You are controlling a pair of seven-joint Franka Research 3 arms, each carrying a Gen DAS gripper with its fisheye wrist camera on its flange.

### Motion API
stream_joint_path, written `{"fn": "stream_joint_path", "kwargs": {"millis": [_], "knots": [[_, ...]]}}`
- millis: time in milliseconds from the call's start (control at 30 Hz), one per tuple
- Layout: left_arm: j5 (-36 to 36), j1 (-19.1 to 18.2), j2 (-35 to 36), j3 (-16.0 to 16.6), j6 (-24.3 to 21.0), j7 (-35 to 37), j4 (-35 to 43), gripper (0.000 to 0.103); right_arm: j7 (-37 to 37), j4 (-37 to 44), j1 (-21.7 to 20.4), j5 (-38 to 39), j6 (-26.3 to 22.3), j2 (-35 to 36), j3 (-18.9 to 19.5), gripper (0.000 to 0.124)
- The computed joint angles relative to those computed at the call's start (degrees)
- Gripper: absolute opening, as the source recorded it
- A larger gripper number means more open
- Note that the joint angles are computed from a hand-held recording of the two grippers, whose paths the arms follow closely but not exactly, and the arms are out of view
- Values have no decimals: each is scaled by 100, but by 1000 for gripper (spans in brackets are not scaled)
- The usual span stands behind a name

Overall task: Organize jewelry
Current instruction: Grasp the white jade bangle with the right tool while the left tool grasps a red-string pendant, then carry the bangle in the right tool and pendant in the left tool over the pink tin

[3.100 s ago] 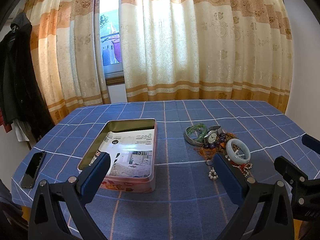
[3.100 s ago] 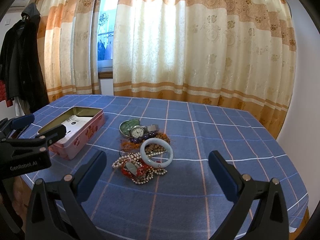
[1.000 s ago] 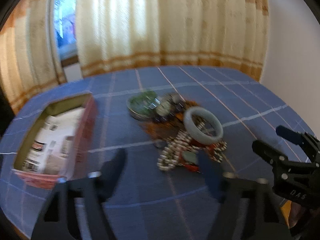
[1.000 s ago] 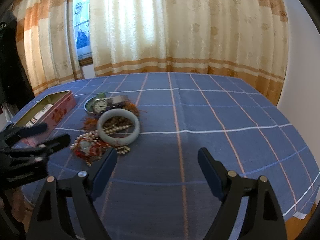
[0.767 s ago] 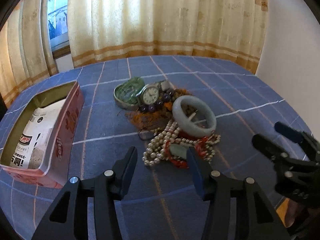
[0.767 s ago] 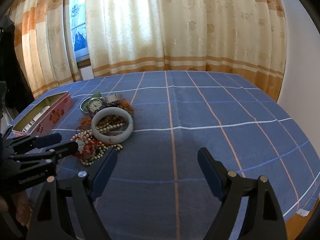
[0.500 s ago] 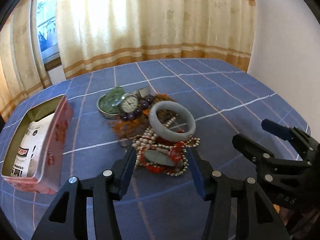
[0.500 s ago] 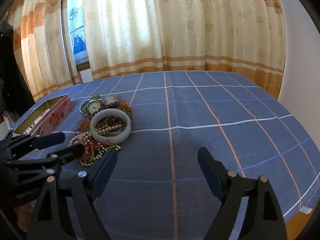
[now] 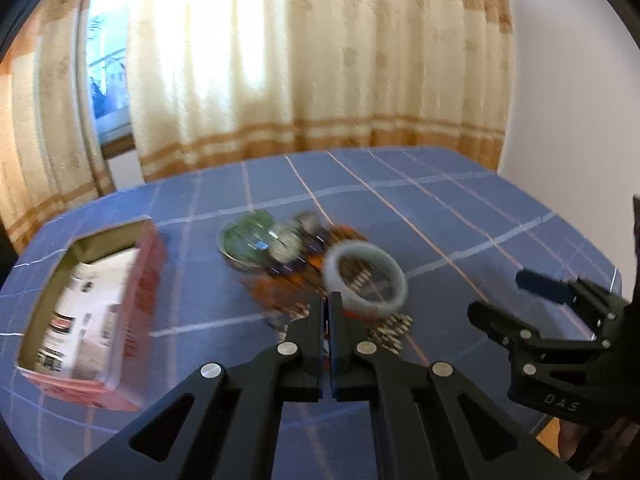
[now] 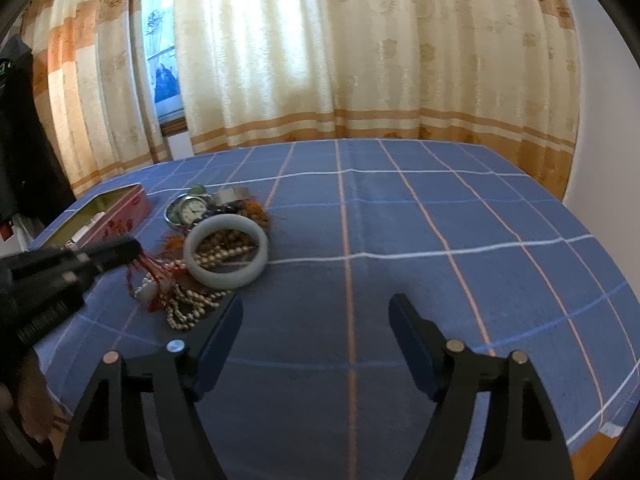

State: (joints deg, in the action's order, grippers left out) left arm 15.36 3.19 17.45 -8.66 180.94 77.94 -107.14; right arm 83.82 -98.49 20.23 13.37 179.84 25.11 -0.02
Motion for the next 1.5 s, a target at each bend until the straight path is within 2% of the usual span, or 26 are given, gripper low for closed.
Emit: {"fn": "stream_joint_path", "kwargs": {"millis": [67,100,167,200,267,367,433,533,600,667,767,800,833,900,1000,1133,1500], "knots": [[-27,17,-88,91,103,-111,-46,1,-83,128,-49,-15,-70,49,80,76],[-98,192,-119,-58,146,-48,-68,0,-135,230,-90,-14,-153,91,142,76],[-120,224,-194,-13,252,-107,-109,0,-350,533,-337,93,-471,218,458,74],[-130,285,-215,-55,287,-97,-110,0,-385,724,-343,107,-646,309,475,71],[-118,285,-249,5,374,-163,-117,0,-256,1108,-131,-47,-953,506,221,65],[-119,433,-216,-84,433,-189,-56,0,-249,1821,-159,-97,-1568,878,242,56],[-105,470,-185,-82,462,-215,-20,0,-121,2233,-70,-237,-1921,1098,114,52],[-123,716,-132,-296,516,-184,32,0,16,2784,-30,-398,-2365,1411,40,40],[-122,849,-94,-421,556,-179,87,0,66,3187,-34,-474,-2720,1637,33,38],[-85,863,-52,-414,566,-186,148,0,123,3485,-45,-527,-2940,1811,31,37],[-87,1112,42,-679,514,-128,228,0,47,3999,-160,-436,-3404,2082,175,34],[-94,1135,58,-707,497,-121,240,0,44,4195,-177,-423,-3579,2188,192,30],[-118,1289,97,-878,467,-68,259,0,45,4299,-189,-408,-3653,2245,202,21],[-165,1410,105,-1005,468,-17,222,0,-73,4316,-255,-302,-3685,2248,302,13],[-211,1542,78,-1130,486,44,177,0,-172,3933,-318,-140,-3389,2039,375,13],[-206,1437,-3,-973,553,3,131,0,-233,3508,-309,-21,-2956,1785,373,13],[-18,1215,-119,-570,685,-237,132,0,-263,3499,-245,-26,-2576,1663,348,13]]}}
